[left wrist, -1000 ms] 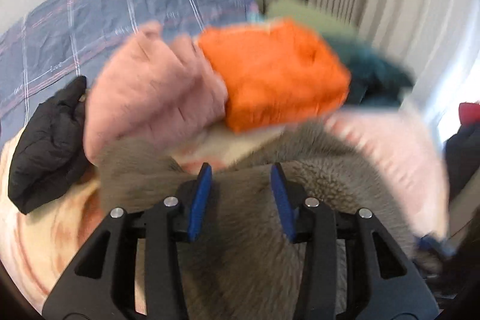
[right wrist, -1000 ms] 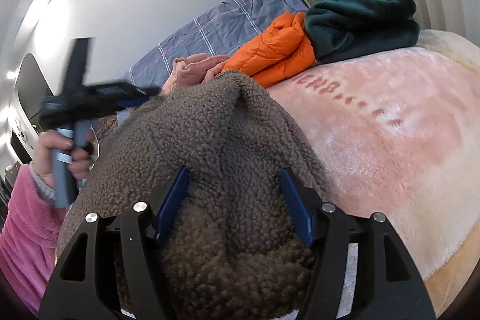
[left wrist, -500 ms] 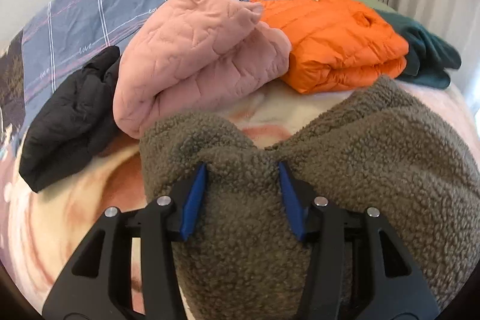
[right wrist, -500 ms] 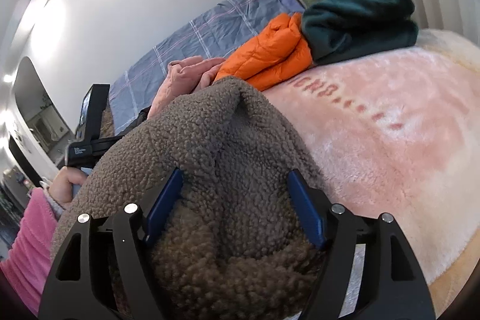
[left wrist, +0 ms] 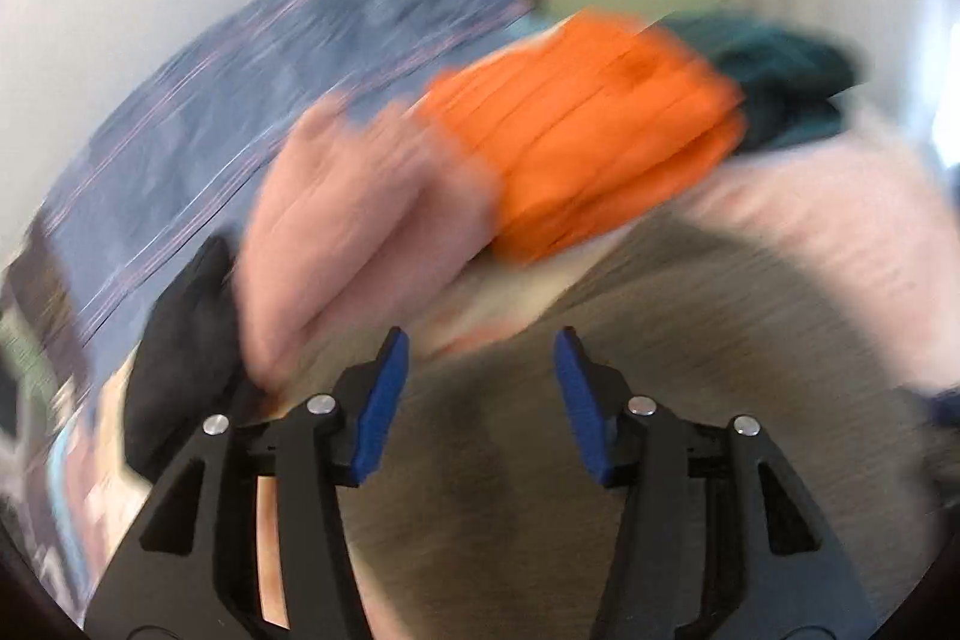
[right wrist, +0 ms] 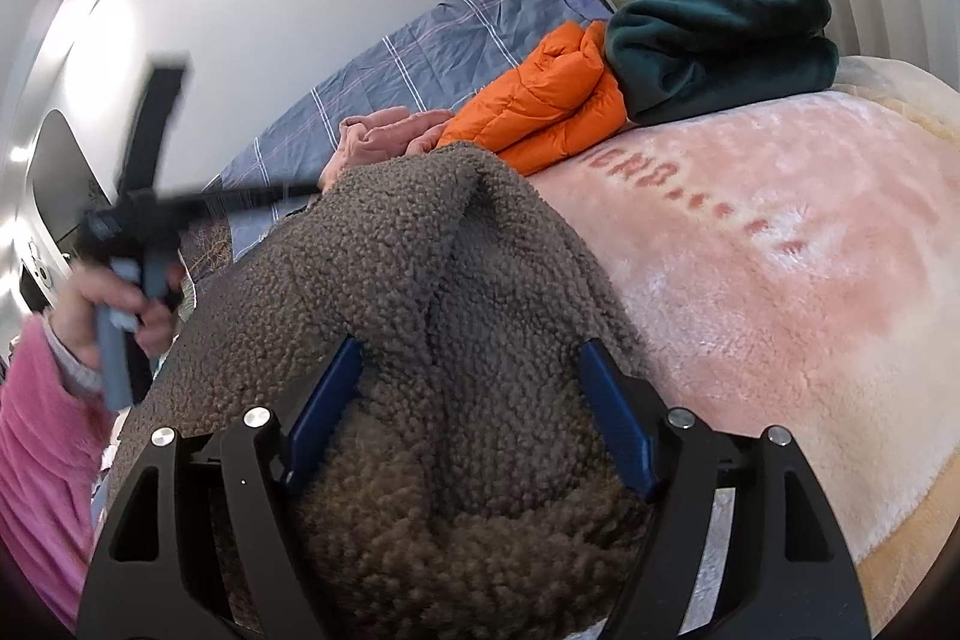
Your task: Fold large clothes
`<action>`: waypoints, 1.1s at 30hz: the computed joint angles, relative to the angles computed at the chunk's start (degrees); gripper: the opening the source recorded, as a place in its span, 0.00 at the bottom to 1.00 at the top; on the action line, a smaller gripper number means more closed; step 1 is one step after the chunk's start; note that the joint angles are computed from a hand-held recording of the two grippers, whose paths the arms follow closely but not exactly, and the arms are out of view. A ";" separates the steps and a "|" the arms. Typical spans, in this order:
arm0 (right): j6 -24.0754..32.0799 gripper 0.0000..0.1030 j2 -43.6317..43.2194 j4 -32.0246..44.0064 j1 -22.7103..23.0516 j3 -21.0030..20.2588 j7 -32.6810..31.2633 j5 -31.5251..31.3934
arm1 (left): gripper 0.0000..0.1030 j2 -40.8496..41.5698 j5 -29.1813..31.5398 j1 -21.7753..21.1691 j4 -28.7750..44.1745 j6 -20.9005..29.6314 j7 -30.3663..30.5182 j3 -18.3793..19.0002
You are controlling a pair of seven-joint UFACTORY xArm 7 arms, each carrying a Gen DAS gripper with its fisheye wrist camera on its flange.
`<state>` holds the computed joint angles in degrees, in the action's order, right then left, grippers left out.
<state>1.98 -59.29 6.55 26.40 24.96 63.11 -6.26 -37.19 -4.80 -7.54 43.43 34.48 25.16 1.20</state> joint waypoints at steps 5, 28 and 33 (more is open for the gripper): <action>0.74 0.73 -0.06 0.13 0.31 -0.39 -0.26 -0.03 | 0.68 7.58 0.01 -5.14 4.81 0.97 1.32 -4.18; -1.13 0.80 1.01 0.09 -1.97 1.00 -0.38 -0.92 | 0.80 11.37 5.88 -1.30 5.39 0.14 -8.32 -5.57; 0.18 0.94 0.30 -0.37 -2.45 1.40 0.82 -0.41 | 0.81 -7.02 0.65 -1.15 -2.48 -0.25 -6.81 0.21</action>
